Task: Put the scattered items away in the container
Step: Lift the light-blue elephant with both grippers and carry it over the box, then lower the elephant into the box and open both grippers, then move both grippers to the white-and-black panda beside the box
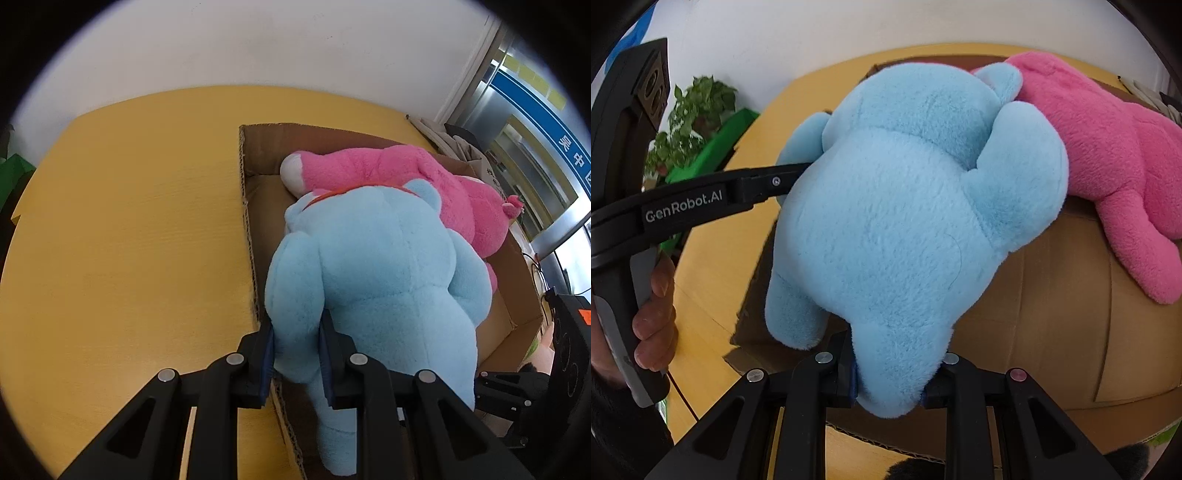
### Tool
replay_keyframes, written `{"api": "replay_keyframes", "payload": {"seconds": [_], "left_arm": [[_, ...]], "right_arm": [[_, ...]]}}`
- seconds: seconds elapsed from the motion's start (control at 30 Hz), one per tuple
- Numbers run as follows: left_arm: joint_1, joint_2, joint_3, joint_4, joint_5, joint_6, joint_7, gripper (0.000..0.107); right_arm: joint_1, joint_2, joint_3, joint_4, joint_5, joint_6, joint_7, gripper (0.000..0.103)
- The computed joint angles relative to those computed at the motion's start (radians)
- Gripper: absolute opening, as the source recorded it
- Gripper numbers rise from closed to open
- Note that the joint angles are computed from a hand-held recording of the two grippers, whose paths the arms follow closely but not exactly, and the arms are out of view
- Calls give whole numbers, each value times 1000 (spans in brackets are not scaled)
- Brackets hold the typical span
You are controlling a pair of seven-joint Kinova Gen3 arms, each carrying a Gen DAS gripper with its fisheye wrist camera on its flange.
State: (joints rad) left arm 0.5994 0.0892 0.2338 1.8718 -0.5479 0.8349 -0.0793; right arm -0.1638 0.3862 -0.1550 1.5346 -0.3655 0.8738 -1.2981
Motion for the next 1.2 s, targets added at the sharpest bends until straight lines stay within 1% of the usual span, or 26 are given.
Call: {"api": "replay_keyframes", "payload": {"seconds": [0.07,0.1,0.13,0.2,0.23,0.3,0.33,0.37,0.4,0.43,0.5,0.53,0.57,0.6,0.67,0.7,0.73,0.77,0.8,0.83,0.87,0.9,1.0,1.03,1.13,1.2], "left_arm": [[4,4,-1,5,-12,1,19,21],[12,12,3,-4,-26,25,24,22],[28,28,9,-25,-44,63,33,24],[49,45,9,-52,-51,98,38,28],[52,42,5,-56,-49,94,40,30],[71,29,3,-56,-71,107,75,33],[81,18,7,-55,-85,120,99,36],[89,3,12,-50,-100,127,126,36],[97,-15,21,-43,-118,130,158,36],[96,-28,41,-41,-141,144,195,37],[131,-42,70,-61,-188,215,277,45],[165,-41,70,-78,-214,255,310,50],[211,-35,59,-96,-239,296,336,53],[258,-25,51,-117,-265,337,357,55],[350,5,37,-171,-312,418,389,67],[397,26,24,-202,-329,459,401,70],[438,49,15,-233,-343,499,414,75],[464,76,24,-265,-360,540,430,78],[473,103,52,-295,-378,581,449,78],[468,132,98,-326,-399,621,474,78],[468,154,128,-346,-415,648,499,78],[484,175,140,-364,-432,668,531,78],[572,226,112,-402,-466,700,616,78],[593,242,101,-414,-467,704,634,78],[640,280,71,-448,-449,706,663,78],[665,298,49,-471,-434,711,674,78]], "right_arm": [[-44,22,16,-19,60,28,-38,32],[-56,31,16,-28,77,46,-45,35],[-64,35,18,-32,90,55,-55,36],[-62,29,27,-23,95,47,-75,50],[-38,24,17,-20,76,53,-65,65],[-1,-4,12,4,45,45,-40,70],[27,-25,7,23,19,39,-12,79],[53,-47,3,45,-11,27,17,90],[79,-77,3,77,-44,3,46,93],[100,-109,6,110,-73,-18,69,95],[141,-161,17,155,-136,-32,122,95],[152,-187,25,180,-159,-34,145,95],[162,-216,34,206,-177,-41,172,96],[160,-251,44,236,-183,-59,191,96],[133,-307,62,279,-161,-112,193,98],[129,-344,72,306,-149,-141,203,98],[124,-377,86,323,-141,-155,208,98],[118,-401,98,343,-137,-182,221,98],[114,-432,114,362,-141,-202,242,99],[108,-458,129,377,-143,-222,260,101],[105,-488,148,399,-140,-242,279,102],[101,-508,160,415,-125,-261,281,102],[93,-549,195,435,-61,-261,277,102],[88,-558,214,437,-58,-252,292,102],[78,-575,264,461,-80,-248,329,102],[74,-588,305,472,-115,-228,373,102]]}}
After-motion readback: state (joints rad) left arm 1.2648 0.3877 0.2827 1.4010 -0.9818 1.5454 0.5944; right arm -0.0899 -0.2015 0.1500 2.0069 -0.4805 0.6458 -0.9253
